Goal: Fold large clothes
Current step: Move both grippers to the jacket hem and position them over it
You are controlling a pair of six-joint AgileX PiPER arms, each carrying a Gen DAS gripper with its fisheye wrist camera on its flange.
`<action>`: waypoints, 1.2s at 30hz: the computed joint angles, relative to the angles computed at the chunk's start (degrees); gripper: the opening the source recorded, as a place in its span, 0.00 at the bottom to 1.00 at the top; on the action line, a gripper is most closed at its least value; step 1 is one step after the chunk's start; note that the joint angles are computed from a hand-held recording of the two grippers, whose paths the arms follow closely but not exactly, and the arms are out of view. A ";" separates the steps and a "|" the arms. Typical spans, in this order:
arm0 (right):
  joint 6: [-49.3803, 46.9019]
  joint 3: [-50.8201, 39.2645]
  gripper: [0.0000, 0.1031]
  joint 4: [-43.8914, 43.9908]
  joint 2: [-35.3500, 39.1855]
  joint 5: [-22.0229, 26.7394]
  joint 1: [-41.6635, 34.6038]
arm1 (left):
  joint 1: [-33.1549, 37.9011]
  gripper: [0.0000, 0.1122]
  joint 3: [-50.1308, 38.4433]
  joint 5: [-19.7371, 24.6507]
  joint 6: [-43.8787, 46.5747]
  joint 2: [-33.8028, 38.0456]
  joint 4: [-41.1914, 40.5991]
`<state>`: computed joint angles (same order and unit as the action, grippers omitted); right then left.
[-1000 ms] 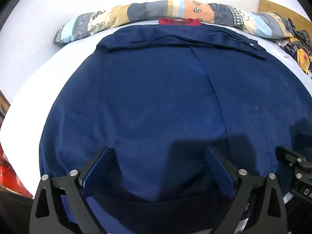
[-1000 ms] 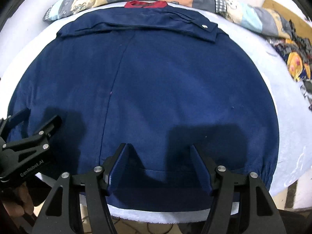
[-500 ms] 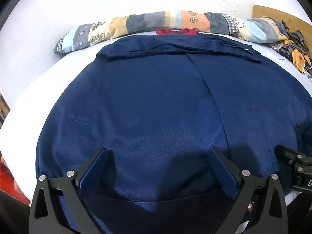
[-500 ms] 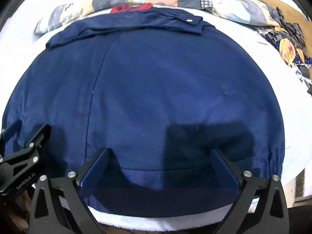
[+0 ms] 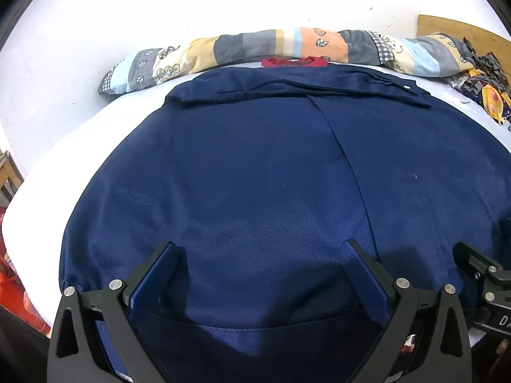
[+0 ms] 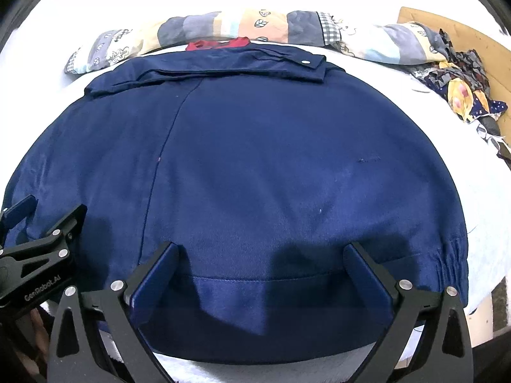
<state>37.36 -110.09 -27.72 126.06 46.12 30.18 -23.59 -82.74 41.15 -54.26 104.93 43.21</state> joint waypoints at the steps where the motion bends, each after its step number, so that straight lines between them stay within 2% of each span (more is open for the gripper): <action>1: 0.15 -0.03 0.99 -0.27 0.03 0.14 0.13 | -0.17 0.92 0.82 -0.62 -1.20 -0.27 1.23; 6: 0.30 1.73 0.99 -0.82 -0.78 -1.21 0.14 | -0.85 0.92 3.43 -1.86 -5.66 -1.01 5.70; 16: -1.78 3.75 0.99 -0.08 -1.89 -3.08 -0.30 | 0.53 0.92 6.31 -5.48 -2.23 -3.16 4.40; 20: -4.07 4.45 0.99 1.62 -2.53 -3.54 -0.81 | 2.16 0.92 7.60 -7.32 6.17 -5.19 -1.22; 23: -7.01 4.52 0.99 3.54 -2.79 -3.34 -1.07 | 3.05 0.91 6.74 -6.28 13.87 -6.28 -7.10; 25: -11.43 2.36 0.99 6.52 -2.22 -0.82 -1.50 | 3.91 0.91 6.00 -5.39 18.06 -7.10 -10.54; 28: -15.56 -5.41 1.00 10.47 0.38 7.83 -1.89 | 6.06 0.91 5.49 -4.66 21.09 -8.87 -15.46; 29: -16.09 -4.93 1.00 12.31 -0.44 7.67 -2.42 | 6.85 0.91 4.68 -3.74 21.97 -8.96 -16.92; 32: -14.97 0.47 1.00 14.75 -4.94 2.49 -4.15 | 10.22 0.91 3.56 -2.66 23.86 -9.52 -21.74; 33: -14.50 1.33 1.00 14.91 -5.82 1.46 -4.61 | 11.39 0.90 2.29 -0.90 24.44 -8.70 -23.29; 36: -10.94 2.74 1.00 11.59 -7.10 0.93 -5.53 | 14.84 0.91 -0.75 2.19 29.35 -6.24 -30.63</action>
<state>26.42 -107.35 -16.13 118.96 47.05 24.66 -8.75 -83.49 43.34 -24.91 98.69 12.59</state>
